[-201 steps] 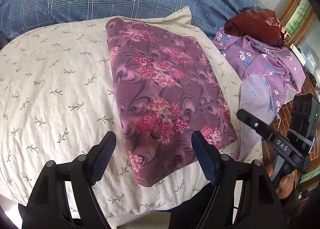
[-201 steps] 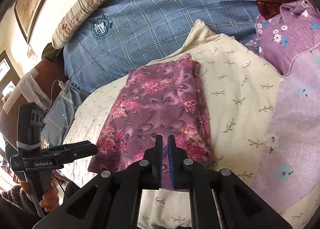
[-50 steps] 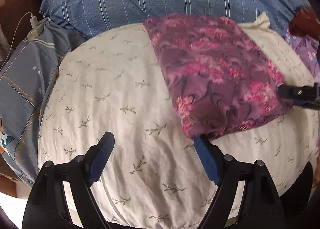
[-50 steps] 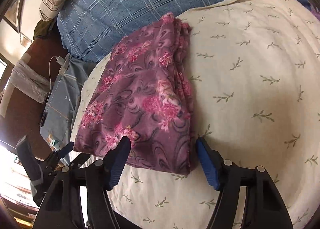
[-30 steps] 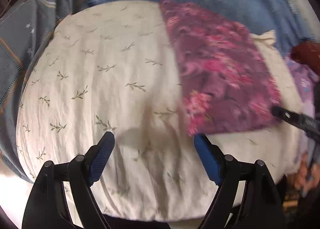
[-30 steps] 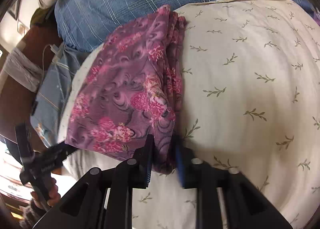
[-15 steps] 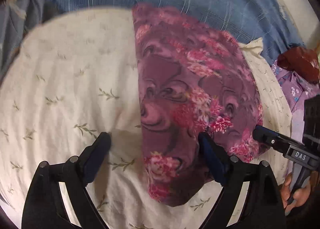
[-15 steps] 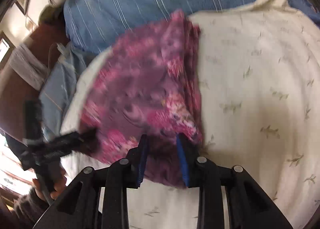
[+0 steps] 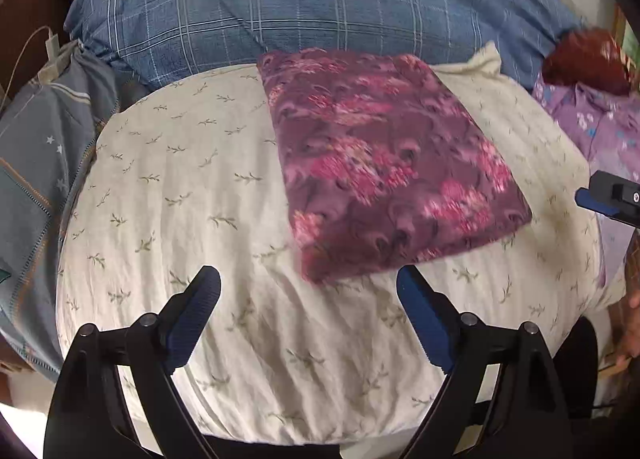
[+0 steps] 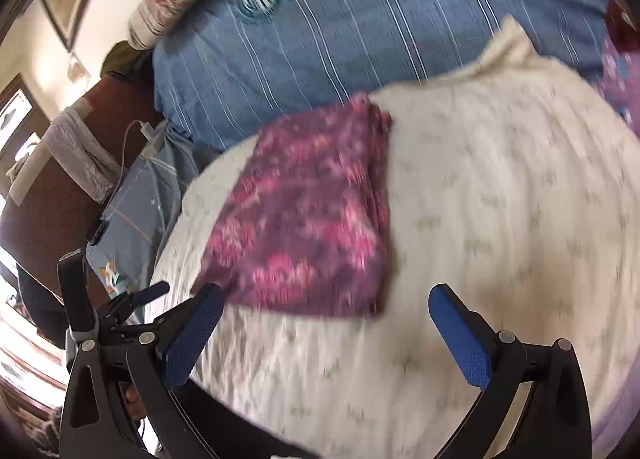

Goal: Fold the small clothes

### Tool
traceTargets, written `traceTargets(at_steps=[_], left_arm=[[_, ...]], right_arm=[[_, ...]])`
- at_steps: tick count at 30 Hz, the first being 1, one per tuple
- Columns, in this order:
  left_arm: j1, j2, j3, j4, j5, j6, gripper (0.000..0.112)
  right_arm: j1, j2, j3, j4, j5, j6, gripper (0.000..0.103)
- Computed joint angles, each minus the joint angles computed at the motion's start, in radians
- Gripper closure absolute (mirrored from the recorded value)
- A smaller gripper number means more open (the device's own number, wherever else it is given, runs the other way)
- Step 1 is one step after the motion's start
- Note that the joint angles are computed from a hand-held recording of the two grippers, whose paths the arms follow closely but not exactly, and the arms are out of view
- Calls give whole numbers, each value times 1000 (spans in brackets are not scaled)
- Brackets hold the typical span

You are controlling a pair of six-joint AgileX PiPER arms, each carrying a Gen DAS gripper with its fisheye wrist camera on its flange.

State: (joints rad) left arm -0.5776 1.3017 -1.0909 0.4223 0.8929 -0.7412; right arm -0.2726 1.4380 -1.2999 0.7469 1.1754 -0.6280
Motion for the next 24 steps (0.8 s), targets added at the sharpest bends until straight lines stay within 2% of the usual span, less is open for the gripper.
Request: traceTargets(at_steps=[3, 5, 6, 9, 13, 19, 24], left_arm=[[-81, -4, 13, 10, 30, -70, 22], [-131, -15, 30, 21, 32, -113, 22], [-147, -15, 31, 35, 34, -132, 22], [-245, -32, 41, 140, 83, -269, 22], [-340, -69, 49, 241, 157, -417, 22], [-459, -60, 38, 338, 270, -497, 22], [-487, -55, 27, 332, 289, -508, 22]], right_arm=[[-1, -86, 76, -90, -24, 16, 0], [37, -165, 137, -211, -85, 52, 0], [72, -220, 181, -293, -141, 83, 0], [103, -331, 260, -384, -215, 96, 0], [80, -408, 289, -382, -214, 69, 0], [175, -487, 315, -522, -247, 166, 0], [175, -519, 329, -510, -253, 144, 0]])
